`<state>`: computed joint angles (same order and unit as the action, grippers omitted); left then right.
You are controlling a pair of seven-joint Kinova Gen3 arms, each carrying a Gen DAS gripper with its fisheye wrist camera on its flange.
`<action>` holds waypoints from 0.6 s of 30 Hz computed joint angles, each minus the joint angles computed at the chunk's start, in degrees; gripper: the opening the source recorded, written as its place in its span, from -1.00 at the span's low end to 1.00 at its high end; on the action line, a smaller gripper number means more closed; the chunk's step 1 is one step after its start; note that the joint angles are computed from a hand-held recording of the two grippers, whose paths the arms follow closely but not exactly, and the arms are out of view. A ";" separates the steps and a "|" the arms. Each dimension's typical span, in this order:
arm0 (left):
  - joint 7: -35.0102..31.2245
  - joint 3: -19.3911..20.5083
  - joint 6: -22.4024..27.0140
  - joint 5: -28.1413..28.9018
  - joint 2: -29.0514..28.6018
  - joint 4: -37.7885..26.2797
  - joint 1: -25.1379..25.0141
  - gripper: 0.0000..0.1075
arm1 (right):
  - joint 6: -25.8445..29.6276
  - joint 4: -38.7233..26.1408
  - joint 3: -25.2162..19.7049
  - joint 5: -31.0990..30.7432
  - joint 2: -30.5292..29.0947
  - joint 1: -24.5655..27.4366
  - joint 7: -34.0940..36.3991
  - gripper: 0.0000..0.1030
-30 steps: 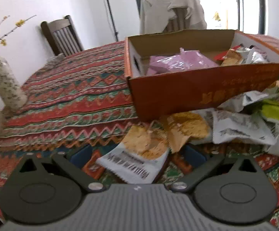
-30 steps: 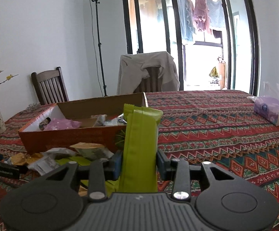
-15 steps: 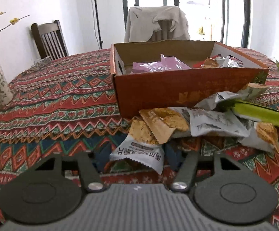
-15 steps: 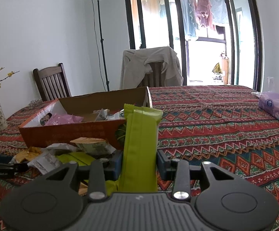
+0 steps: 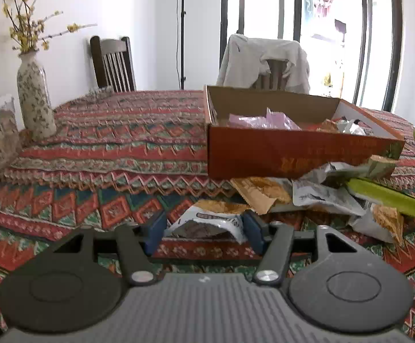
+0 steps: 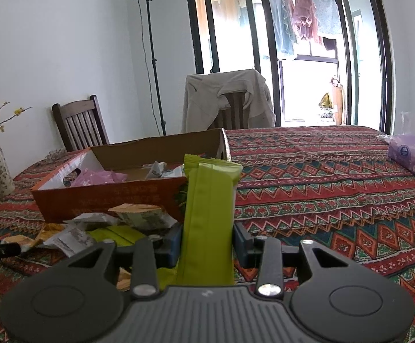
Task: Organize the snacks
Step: 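Grasp a white chip packet with the left gripper while the right holds the green bar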
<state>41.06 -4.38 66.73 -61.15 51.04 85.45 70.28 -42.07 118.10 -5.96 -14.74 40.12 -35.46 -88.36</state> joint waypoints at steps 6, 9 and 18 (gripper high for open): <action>0.71 -0.14 2.29 -0.14 -0.19 -0.37 0.82 0.09 | -0.69 0.33 -0.09 -0.21 0.00 0.14 -0.34 -0.29; 0.73 -0.06 3.36 -0.50 -0.23 -0.66 1.01 0.08 | -0.91 0.38 -0.14 -0.14 -0.04 0.07 -0.33 -0.29; 1.25 0.35 5.56 -2.64 -0.69 -0.81 1.56 0.02 | -1.52 0.73 -0.34 0.31 -0.13 0.25 -0.48 -0.29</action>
